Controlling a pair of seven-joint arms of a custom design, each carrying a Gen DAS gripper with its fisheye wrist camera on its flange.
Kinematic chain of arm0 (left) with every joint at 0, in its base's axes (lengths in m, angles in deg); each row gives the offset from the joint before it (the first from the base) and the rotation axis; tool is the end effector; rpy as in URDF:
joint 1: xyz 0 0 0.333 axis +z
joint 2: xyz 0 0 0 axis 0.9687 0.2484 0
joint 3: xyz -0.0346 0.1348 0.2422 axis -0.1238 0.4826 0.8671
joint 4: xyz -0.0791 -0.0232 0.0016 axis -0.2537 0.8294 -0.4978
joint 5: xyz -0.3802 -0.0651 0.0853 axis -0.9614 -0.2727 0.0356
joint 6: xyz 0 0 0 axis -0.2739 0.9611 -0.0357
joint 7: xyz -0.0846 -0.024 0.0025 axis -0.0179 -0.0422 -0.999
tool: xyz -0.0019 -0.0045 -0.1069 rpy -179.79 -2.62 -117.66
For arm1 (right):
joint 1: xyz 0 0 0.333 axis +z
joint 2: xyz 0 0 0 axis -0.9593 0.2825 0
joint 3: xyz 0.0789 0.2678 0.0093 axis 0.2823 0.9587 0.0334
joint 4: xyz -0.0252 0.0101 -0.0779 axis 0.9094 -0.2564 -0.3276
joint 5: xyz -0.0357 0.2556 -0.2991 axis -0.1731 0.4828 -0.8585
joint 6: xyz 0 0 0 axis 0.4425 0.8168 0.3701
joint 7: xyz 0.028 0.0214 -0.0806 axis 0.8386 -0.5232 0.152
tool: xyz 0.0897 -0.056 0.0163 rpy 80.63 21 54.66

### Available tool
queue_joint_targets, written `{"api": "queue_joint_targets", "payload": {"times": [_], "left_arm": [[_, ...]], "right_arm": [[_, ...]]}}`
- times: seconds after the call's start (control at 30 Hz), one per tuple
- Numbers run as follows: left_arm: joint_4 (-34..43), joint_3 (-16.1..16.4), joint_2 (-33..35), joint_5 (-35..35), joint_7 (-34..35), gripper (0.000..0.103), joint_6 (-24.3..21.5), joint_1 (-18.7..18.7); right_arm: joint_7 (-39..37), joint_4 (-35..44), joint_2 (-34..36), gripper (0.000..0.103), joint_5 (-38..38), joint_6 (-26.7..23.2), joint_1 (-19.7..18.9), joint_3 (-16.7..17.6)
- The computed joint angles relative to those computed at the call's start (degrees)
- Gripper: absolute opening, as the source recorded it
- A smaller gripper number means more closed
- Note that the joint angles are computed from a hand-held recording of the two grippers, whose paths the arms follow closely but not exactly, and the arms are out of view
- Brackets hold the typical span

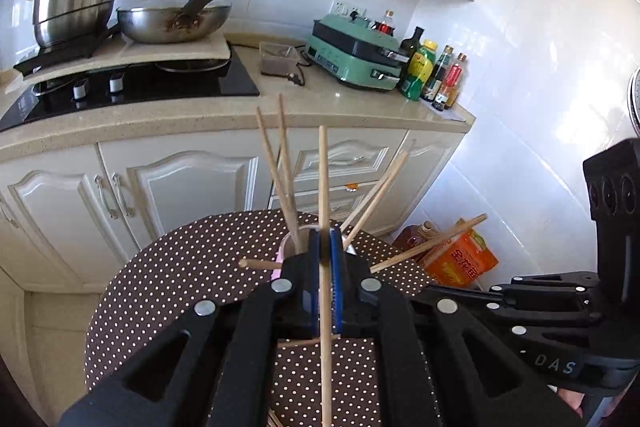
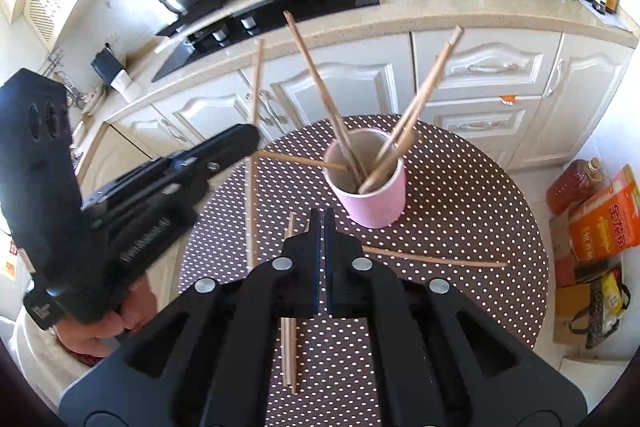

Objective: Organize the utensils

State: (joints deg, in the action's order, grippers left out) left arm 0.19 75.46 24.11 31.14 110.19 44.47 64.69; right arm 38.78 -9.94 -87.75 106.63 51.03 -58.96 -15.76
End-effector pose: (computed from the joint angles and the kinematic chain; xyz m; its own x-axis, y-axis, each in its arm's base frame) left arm 0.5181 -0.2300 0.7481 -0.0988 -0.9571 0.2723 -0.6702 -0.1383 -0.7292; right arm 0.5378 0.2015 0.7346 0.4265 -0.8512 -0.3060 -0.8202 -0.2212 -0.5276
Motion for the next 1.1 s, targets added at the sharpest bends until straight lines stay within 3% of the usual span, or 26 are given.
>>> {"api": "queue_joint_targets", "payload": {"times": [0.17, 0.43, 0.73, 1.1], "left_arm": [[-5.15, 0.78, -2.78, -1.1, -2.39, 0.005, -1.46, 0.96], [-12.94, 1.25, -7.68, -0.76, -5.53, 0.005, -2.5, 2.53], [-19.45, 2.34, -12.56, -2.66, -5.77, 0.005, -4.36, 3.94], [-22.27, 3.24, -14.0, -5.8, -5.54, 0.005, -7.48, 4.65]], "right_arm": [[2.1, -3.12, 1.05, 0.002, -1.02, -1.43, 0.01, 0.11], [-1.04, -6.73, 2.97, 0.003, -4.09, -4.46, 1.34, 1.17], [-0.92, -2.77, 9.21, 0.003, -0.17, -8.74, 3.31, 2.97], [2.3, 5.16, 16.58, 0.003, -4.7, -13.32, 6.43, 3.97]]}}
